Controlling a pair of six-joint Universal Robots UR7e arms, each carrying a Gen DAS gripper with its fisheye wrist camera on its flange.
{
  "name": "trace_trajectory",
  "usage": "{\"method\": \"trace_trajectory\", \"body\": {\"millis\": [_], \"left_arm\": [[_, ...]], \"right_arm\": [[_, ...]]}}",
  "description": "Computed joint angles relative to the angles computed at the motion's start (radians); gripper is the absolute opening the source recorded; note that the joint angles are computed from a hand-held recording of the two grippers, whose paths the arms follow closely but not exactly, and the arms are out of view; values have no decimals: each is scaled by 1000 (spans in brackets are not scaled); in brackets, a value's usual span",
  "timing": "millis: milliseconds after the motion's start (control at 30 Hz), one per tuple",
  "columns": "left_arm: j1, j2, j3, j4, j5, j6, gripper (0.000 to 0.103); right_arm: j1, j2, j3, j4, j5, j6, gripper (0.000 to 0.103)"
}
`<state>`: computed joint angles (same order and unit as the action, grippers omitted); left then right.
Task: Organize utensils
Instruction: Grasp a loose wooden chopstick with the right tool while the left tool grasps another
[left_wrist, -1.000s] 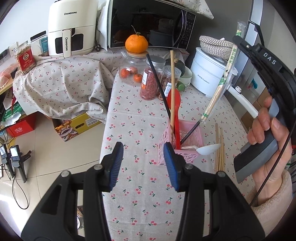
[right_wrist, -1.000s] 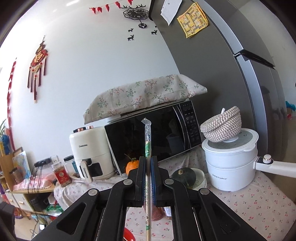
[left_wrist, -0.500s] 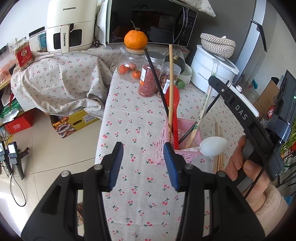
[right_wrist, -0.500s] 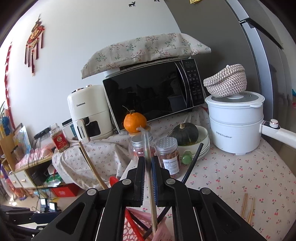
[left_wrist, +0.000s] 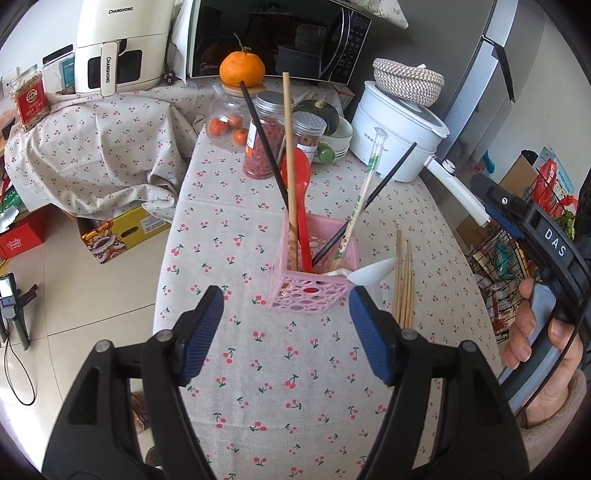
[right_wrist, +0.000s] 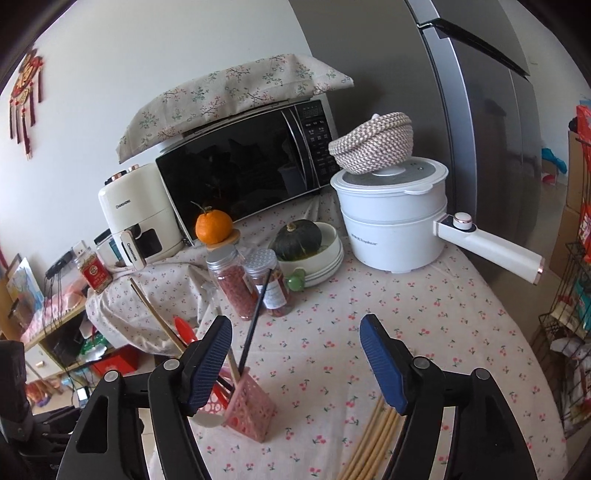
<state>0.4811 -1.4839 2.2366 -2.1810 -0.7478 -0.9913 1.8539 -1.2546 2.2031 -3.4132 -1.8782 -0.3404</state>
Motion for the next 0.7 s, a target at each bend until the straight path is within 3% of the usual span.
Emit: {"method": "trace_trajectory", "body": {"millis": [333,567,700], "left_arm": [[-30,66,8,-16,-71,18,80],[-27,128,12,-22,-124,40,80],[-19,158,5,-12,-149,53,80]], "right_arm": [[-95,-123,70,144,-123,108,84],[-140,-82,14,426,-251,227,84],[-163,-30,-21,531,-303,266,84]]}}
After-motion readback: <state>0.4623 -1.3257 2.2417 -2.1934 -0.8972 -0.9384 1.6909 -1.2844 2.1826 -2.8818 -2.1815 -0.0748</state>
